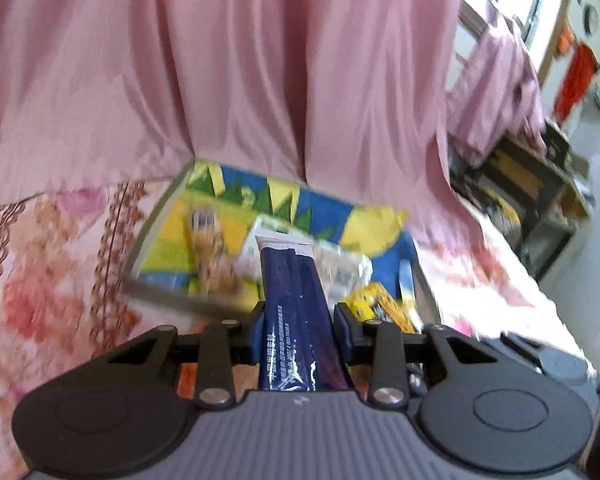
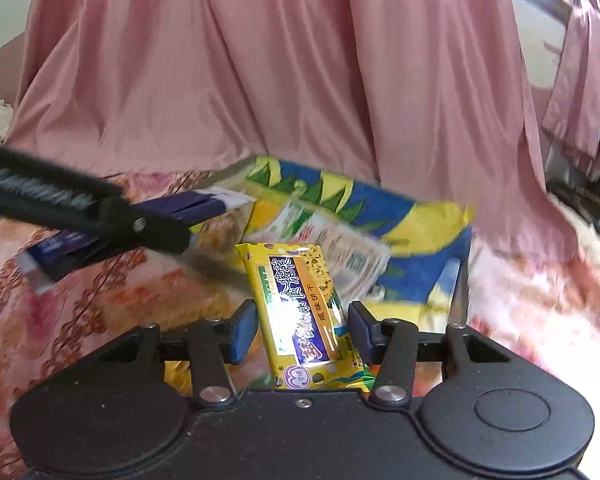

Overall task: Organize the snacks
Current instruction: 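Carry the dark blue packet with the left tool over the tray while the right carries the yellow bar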

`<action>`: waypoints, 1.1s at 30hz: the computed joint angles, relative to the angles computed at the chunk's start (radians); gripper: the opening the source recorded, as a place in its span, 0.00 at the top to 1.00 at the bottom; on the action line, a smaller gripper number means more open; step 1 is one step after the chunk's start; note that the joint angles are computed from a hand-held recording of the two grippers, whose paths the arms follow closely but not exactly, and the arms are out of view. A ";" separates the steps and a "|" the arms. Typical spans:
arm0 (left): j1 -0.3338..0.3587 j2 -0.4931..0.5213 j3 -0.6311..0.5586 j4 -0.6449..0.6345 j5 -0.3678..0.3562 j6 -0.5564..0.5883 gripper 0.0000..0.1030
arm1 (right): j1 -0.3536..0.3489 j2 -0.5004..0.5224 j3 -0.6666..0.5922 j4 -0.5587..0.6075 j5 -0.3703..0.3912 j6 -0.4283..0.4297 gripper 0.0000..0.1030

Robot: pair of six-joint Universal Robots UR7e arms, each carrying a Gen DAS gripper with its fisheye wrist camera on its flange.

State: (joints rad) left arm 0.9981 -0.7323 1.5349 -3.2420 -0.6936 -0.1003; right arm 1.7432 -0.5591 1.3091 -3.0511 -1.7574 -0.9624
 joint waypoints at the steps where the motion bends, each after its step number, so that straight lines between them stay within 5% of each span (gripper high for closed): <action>1: 0.011 0.023 -0.041 -0.028 -0.012 0.011 0.63 | 0.000 0.012 -0.023 0.002 0.006 -0.010 0.50; 9: 0.101 0.159 -0.300 -0.051 -0.104 0.092 0.63 | -0.011 0.159 -0.272 0.023 0.045 -0.046 0.50; 15: 0.145 0.225 -0.417 -0.012 -0.103 0.140 0.63 | -0.017 0.279 -0.472 0.098 0.033 -0.060 0.50; 21: 0.167 0.247 -0.454 0.070 -0.125 0.103 0.63 | -0.016 0.360 -0.606 0.178 -0.013 -0.070 0.50; 33: 0.173 0.250 -0.464 0.161 -0.102 0.068 0.62 | -0.019 0.396 -0.672 0.251 -0.054 -0.067 0.50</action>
